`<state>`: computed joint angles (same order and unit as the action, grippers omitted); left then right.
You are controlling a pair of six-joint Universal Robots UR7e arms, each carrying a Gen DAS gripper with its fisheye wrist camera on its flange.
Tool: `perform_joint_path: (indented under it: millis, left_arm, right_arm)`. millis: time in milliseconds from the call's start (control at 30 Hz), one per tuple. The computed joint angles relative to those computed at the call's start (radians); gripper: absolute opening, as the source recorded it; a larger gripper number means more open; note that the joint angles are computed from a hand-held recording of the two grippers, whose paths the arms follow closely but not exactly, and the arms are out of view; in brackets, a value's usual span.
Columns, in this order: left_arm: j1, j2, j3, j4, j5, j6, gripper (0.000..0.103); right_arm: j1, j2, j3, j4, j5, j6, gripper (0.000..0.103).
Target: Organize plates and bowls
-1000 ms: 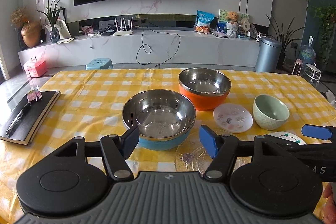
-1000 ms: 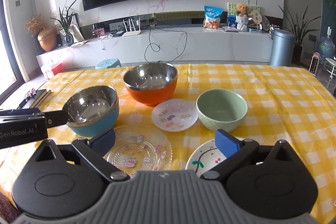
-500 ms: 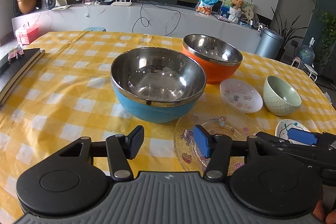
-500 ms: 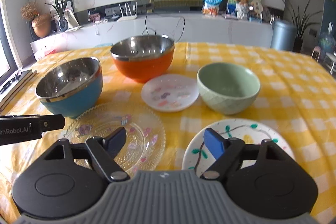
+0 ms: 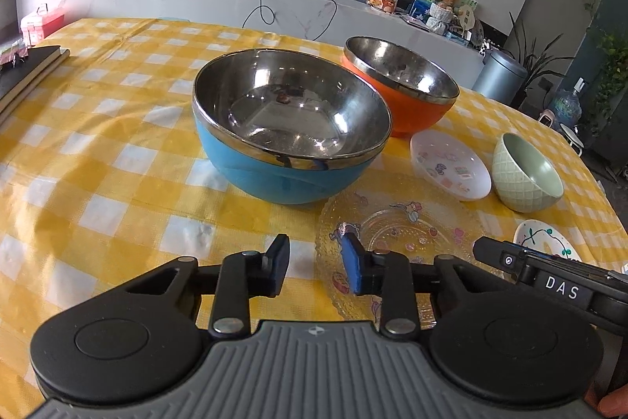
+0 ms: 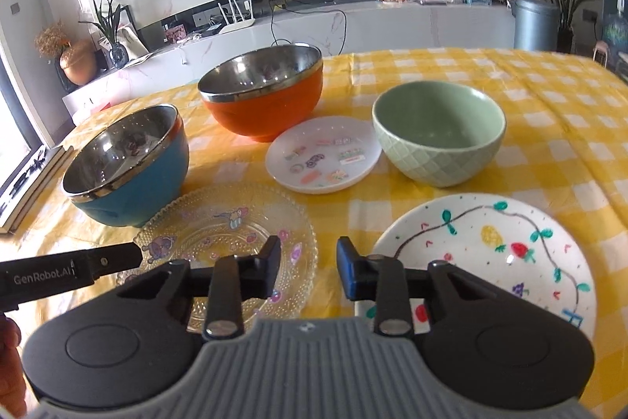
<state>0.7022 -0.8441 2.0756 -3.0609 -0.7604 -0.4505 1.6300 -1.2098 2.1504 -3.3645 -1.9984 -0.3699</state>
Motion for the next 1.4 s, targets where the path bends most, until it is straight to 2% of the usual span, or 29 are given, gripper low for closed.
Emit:
perform_joint_path:
  millis: [200, 233, 333, 367, 500, 700, 867, 1033, 1200, 1400]
  left_arm:
    - [0.013, 0.003, -0.005, -0.004, -0.038, -0.003, 0.026]
    - [0.015, 0.003, -0.007, 0.003, -0.042, -0.007, 0.022]
    - [0.017, 0.004, -0.007, 0.001, -0.048, -0.01, 0.021]
    - [0.018, 0.004, -0.007, -0.004, -0.052, -0.005, 0.017]
    - [0.016, 0.003, -0.005, -0.003, -0.051, -0.001, 0.017]
    - [0.006, -0.007, 0.0, 0.023, -0.039, -0.016, 0.013]
    - [-0.011, -0.019, 0.016, 0.047, -0.02, -0.037, 0.013]
    - [-0.034, -0.053, 0.045, 0.064, -0.003, -0.05, 0.013]
    - [-0.063, -0.104, 0.064, 0.142, 0.02, -0.106, 0.013]
    - [-0.11, -0.173, 0.106, 0.208, 0.078, -0.167, 0.013]
  right_arm:
    - [-0.018, -0.012, -0.002, 0.042, 0.022, 0.064, 0.023]
    - [-0.019, -0.013, -0.001, 0.044, 0.027, 0.069, 0.022]
    - [-0.021, -0.015, 0.001, 0.051, 0.038, 0.074, 0.019]
    - [-0.021, -0.014, 0.002, 0.049, 0.04, 0.07, 0.017]
    - [-0.019, -0.014, 0.007, 0.043, 0.043, 0.065, 0.015]
    - [-0.024, -0.031, 0.007, 0.076, 0.051, 0.111, 0.012]
    - [-0.013, -0.035, 0.013, 0.08, 0.037, 0.115, 0.012]
    - [-0.008, -0.06, 0.032, 0.097, 0.055, 0.126, 0.011]
    - [0.001, -0.1, 0.069, 0.112, 0.082, 0.146, 0.011]
    - [0.028, -0.136, 0.116, 0.1, 0.114, 0.193, 0.011]
